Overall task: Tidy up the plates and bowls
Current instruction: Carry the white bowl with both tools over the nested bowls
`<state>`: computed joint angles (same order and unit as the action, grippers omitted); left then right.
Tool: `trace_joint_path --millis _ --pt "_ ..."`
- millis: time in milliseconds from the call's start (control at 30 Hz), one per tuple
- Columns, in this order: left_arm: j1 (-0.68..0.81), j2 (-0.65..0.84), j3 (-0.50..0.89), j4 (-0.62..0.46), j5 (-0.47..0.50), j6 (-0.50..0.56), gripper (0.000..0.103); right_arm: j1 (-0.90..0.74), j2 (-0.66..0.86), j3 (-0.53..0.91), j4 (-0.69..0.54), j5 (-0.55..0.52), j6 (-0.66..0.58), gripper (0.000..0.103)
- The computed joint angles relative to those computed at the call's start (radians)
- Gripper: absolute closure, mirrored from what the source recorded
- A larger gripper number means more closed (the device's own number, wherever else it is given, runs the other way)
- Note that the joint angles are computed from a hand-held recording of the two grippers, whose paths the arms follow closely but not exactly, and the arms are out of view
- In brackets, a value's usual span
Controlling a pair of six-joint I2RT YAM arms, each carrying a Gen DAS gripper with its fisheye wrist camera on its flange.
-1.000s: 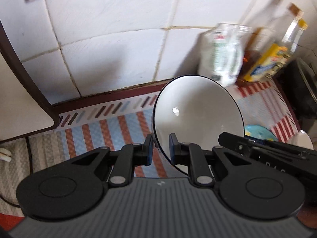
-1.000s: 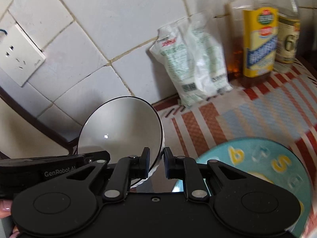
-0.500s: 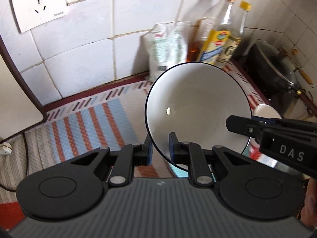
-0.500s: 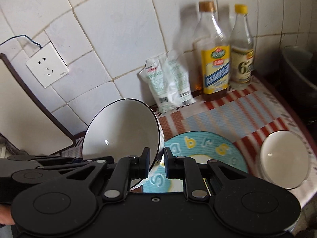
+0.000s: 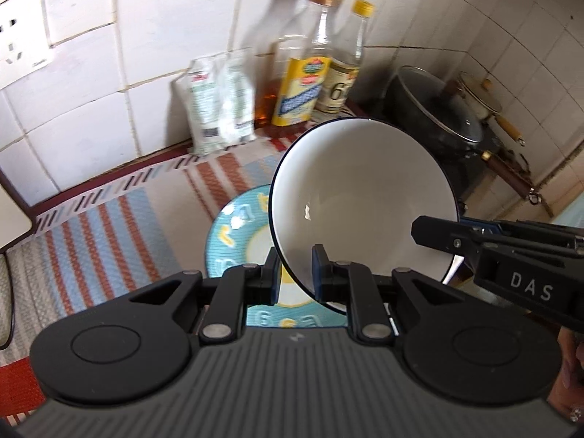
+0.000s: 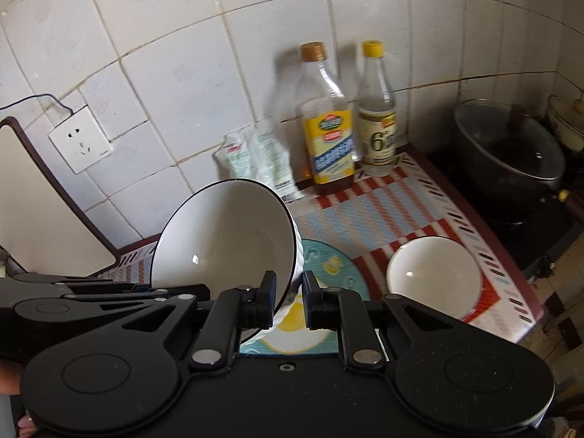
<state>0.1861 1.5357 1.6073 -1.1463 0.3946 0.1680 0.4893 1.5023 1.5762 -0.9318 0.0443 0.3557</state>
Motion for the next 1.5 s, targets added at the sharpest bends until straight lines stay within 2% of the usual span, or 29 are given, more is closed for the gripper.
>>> trace_joint_path --millis 200,333,567,667,900,1000,1167,1267,1433,1500 --pt "-0.12 -0.005 0.015 0.017 -0.043 -0.091 0.088 -0.102 -0.071 -0.057 0.005 -0.064 -0.055 0.084" --pt "-0.218 0.014 0.026 0.058 -0.09 -0.191 0.088 -0.23 -0.078 -0.058 0.002 -0.171 -0.142 0.084" --pt "-0.411 0.107 0.077 0.111 -0.243 -0.379 0.088 -0.483 0.065 0.059 -0.094 -0.418 -0.321 0.084" --pt "-0.475 0.165 0.086 0.142 -0.297 -0.452 0.088 -0.557 0.149 0.109 -0.136 -0.472 -0.404 0.084" --pt "-0.573 0.309 0.102 0.211 -0.396 -0.557 0.088 -0.619 0.321 0.164 -0.141 -0.48 -0.543 0.084" --pt "-0.603 0.321 0.089 0.222 -0.44 -0.585 0.088 -0.626 0.329 0.12 -0.095 -0.48 -0.582 0.084" --pt "-0.61 0.364 0.108 0.228 -0.446 -0.633 0.088 -0.625 0.321 0.053 -0.034 -0.459 -0.656 0.084" --pt "-0.62 0.417 0.176 0.19 -0.46 -0.625 0.088 -0.613 0.32 0.052 -0.015 -0.421 -0.685 0.084" --pt "-0.636 0.454 0.239 0.139 -0.476 -0.694 0.082 -0.609 0.375 0.133 -0.062 -0.41 -0.767 0.083" --pt "-0.633 0.442 0.225 0.148 -0.456 -0.737 0.075 -0.611 0.37 0.12 -0.055 -0.405 -0.795 0.083"
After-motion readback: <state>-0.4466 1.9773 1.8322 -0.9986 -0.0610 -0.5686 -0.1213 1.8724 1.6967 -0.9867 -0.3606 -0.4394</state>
